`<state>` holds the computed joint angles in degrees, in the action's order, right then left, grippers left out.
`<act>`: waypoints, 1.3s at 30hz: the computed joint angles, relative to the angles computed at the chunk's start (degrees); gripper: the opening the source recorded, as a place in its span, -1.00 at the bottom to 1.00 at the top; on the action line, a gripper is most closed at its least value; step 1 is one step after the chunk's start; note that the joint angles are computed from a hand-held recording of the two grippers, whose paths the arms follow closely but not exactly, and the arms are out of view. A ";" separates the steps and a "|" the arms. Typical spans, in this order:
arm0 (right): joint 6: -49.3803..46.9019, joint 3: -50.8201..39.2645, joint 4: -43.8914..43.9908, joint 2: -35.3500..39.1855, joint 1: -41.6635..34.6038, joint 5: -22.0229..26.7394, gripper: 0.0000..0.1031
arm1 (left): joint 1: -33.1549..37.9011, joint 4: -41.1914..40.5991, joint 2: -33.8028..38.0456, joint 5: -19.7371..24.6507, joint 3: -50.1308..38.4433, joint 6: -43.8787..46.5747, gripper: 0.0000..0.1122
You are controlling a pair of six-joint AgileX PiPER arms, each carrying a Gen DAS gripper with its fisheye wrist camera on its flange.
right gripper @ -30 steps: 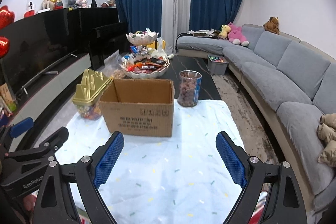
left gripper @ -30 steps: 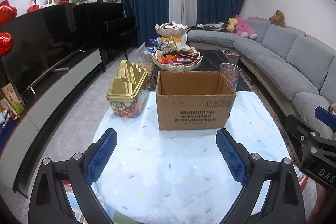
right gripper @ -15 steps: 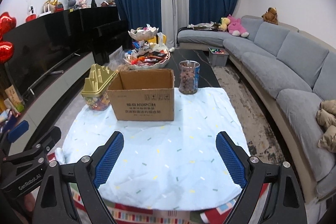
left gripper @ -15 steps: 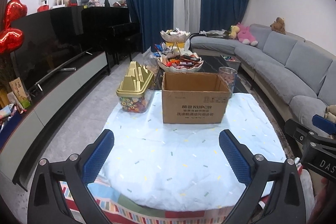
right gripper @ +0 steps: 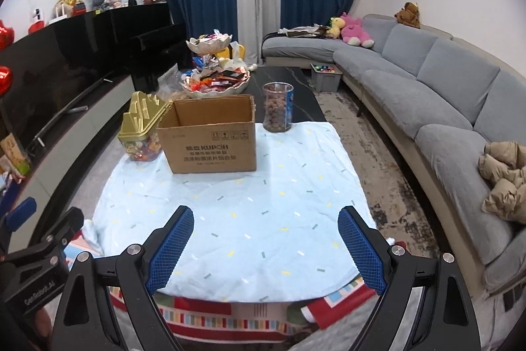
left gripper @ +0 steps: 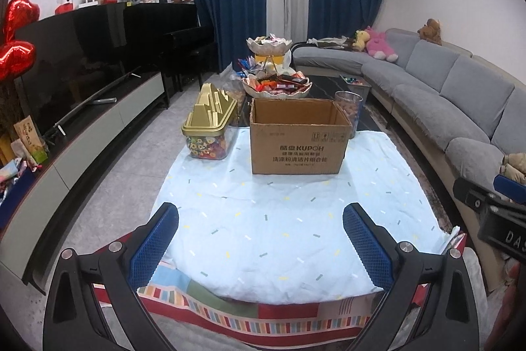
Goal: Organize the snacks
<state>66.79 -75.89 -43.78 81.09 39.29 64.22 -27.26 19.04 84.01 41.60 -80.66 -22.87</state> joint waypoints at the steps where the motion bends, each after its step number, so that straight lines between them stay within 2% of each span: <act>1: 0.16 0.14 0.14 -0.14 -0.11 0.01 0.75 | -0.04 0.23 -0.35 -0.12 0.46 -0.14 0.82; 39: 0.80 0.32 -0.99 -0.60 0.99 0.43 0.75 | 0.20 -0.03 -1.74 -0.19 1.46 0.05 0.82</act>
